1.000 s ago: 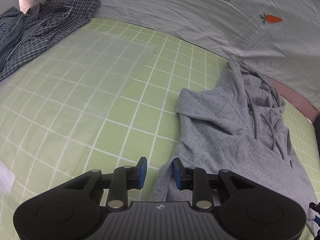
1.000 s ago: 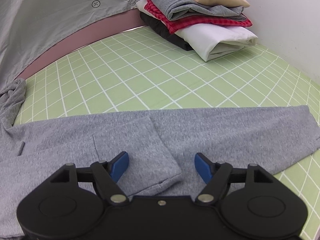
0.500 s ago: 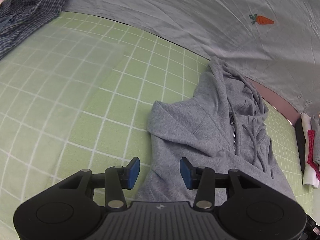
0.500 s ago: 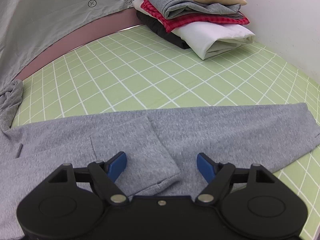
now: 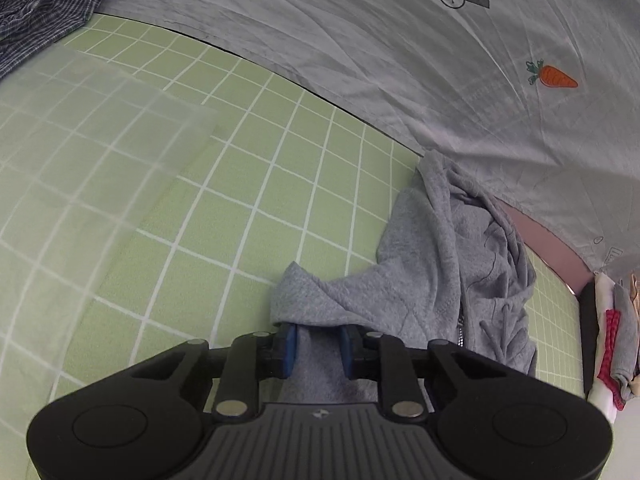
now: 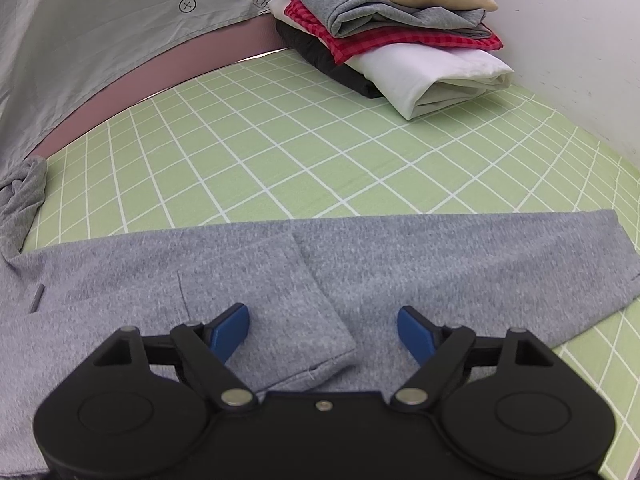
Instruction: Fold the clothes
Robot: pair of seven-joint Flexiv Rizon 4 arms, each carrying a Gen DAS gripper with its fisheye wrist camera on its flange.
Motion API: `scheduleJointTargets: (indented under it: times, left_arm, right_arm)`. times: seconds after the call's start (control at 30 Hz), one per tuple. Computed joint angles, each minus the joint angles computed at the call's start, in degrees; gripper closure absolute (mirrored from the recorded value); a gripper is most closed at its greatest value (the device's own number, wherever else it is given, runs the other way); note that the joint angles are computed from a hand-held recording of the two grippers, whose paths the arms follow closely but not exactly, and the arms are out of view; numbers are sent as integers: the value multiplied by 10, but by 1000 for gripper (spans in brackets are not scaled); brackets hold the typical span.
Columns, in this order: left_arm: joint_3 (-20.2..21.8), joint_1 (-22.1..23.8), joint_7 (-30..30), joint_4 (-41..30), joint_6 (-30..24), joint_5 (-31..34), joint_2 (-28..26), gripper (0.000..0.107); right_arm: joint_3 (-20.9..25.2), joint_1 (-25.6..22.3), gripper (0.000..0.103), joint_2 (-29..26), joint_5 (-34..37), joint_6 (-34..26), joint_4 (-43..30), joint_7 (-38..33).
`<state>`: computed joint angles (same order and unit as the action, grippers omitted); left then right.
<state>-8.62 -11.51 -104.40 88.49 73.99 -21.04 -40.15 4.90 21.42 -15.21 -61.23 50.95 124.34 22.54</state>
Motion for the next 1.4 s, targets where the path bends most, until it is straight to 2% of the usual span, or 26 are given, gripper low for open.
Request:
scheduleJointTargets:
  times: [0.27, 0.57, 0.7, 0.77, 0.83, 0.87, 0.9, 0.97, 1.0, 1.03, 1.07, 1.1, 1.23, 1.4]
  left_arm:
    - [-41, 29, 3, -41, 8, -47, -41, 87]
    - [-112, 66, 21, -64, 36, -115, -78, 102]
    - [-109, 64, 29, -85, 19, -120, -83, 104]
    - [-120, 70, 35, -81, 31, -132, -82, 104]
    - [-137, 81, 37, -69, 72, -151, -79, 105]
    - [-138, 82, 32, -66, 93, -155, -76, 105]
    - [-120, 74, 18, -68, 100, -153, -72, 105]
    - [-55, 47, -19, -75, 78, -125, -58, 104]
    - [-35, 39, -30, -71, 68, -110, -49, 104]
    - [-24, 36, -36, -63, 58, -98, -39, 97]
    - [-28, 41, -30, -50, 52, -90, -30, 92]
    - [-40, 50, -15, -33, 46, -84, -19, 83]
    - [-46, 51, 20, 13, 18, -64, 7, 70]
    - [-84, 59, 47, 20, 31, -91, -9, 67]
  right_arm:
    - [-1, -1, 19, 0, -7, 1, 2, 3]
    - [-1, -3, 18, 0, -14, 4, 3, 6]
    - [-1, -4, 18, 1, -17, 5, 4, 7]
    - [-2, -4, 18, 0, -20, 5, 5, 8]
    - [-2, -4, 18, 0, -23, 6, 5, 10]
    - [-2, -4, 18, 0, -24, 6, 5, 11]
    - [-2, -5, 18, 0, -24, 6, 5, 11]
    - [-2, -4, 18, 0, -26, 6, 5, 14]
    - [-2, -4, 17, 0, -26, 5, 5, 15]
    - [-2, -4, 16, 0, -26, 4, 5, 17]
    - [-2, -4, 14, 0, -26, 4, 5, 19]
    - [-2, -4, 13, 0, -26, 3, 6, 21]
    - [-1, -4, 12, 0, -24, -1, 5, 26]
    - [-1, -4, 12, 1, -27, -1, 6, 28]
